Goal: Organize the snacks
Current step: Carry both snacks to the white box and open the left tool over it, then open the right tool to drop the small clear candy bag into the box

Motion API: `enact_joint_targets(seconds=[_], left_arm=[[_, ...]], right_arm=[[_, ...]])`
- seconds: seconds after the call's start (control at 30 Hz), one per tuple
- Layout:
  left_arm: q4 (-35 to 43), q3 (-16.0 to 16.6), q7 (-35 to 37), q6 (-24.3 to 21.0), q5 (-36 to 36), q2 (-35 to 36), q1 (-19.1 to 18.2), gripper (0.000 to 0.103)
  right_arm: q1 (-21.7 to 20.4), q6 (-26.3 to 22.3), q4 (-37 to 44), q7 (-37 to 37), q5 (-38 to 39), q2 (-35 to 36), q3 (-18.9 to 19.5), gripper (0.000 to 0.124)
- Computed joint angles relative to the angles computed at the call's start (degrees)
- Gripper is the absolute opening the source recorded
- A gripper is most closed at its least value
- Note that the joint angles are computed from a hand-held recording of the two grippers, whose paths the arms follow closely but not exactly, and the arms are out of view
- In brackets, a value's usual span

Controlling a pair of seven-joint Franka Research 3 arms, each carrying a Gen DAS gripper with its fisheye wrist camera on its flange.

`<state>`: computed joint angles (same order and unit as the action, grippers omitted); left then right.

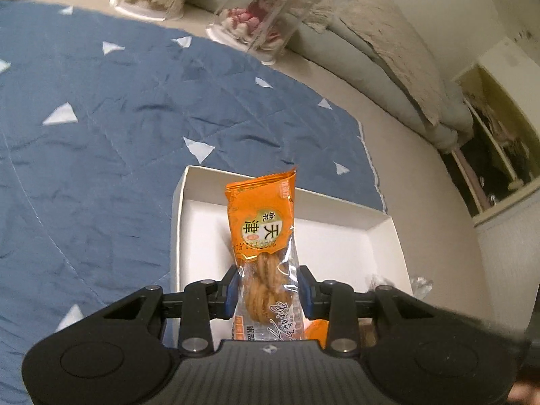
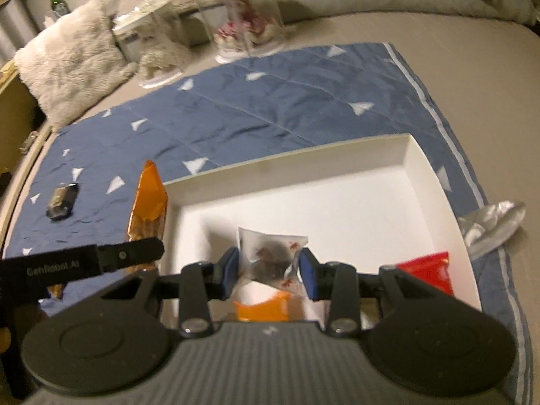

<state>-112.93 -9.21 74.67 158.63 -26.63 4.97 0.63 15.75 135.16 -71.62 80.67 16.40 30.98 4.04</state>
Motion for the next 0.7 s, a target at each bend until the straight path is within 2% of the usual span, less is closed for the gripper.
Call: enact_joint_targets(seconds=[0.03, 0.1, 0.13, 0.2, 0.57, 0.63, 0.7], left_arm=[[0.22, -0.08, -0.07, 0.94, -0.06, 0.55, -0.10, 0.039], [0.17, -0.03, -1.84, 2.89, 2.13, 1.19, -0.46, 0.046], [0.42, -0.19, -1.84, 3.05, 2.65, 1.54, -0.39, 0.047], [1.12, -0.59, -1.29, 2.24, 2.96, 2.10, -0.07, 0.056], [2.07, 0.52, -4.36, -3.86, 13.54, 1.69, -0.06, 0.057], [2.22, 0.67, -4.31, -4.96, 15.20, 1.51, -0.16, 0.057], [2.41, 0.70, -3.90, -5.96, 16.09, 1.37, -0.22, 0.057]], right_arm=[[0.17, -0.19, 0.38, 0.53, -0.39, 0.43, -0.31, 0.044], [0.23, -0.87, 1.61, 1.38, -0.78, 1.47, -0.58, 0.044], [0.25, -1.03, 2.07, 1.69, -0.89, 1.88, -0.61, 0.044], [0.21, -1.51, 2.90, 1.90, -1.05, 2.51, -0.56, 0.044], [0.81, -3.88, 10.01, 3.64, -1.40, 7.42, -0.03, 0.045], [0.17, -3.21, 9.38, 2.86, 0.33, 7.11, 0.97, 0.050], [0.49, -2.95, 8.96, 3.24, 0.45, 6.75, 0.72, 0.060]])
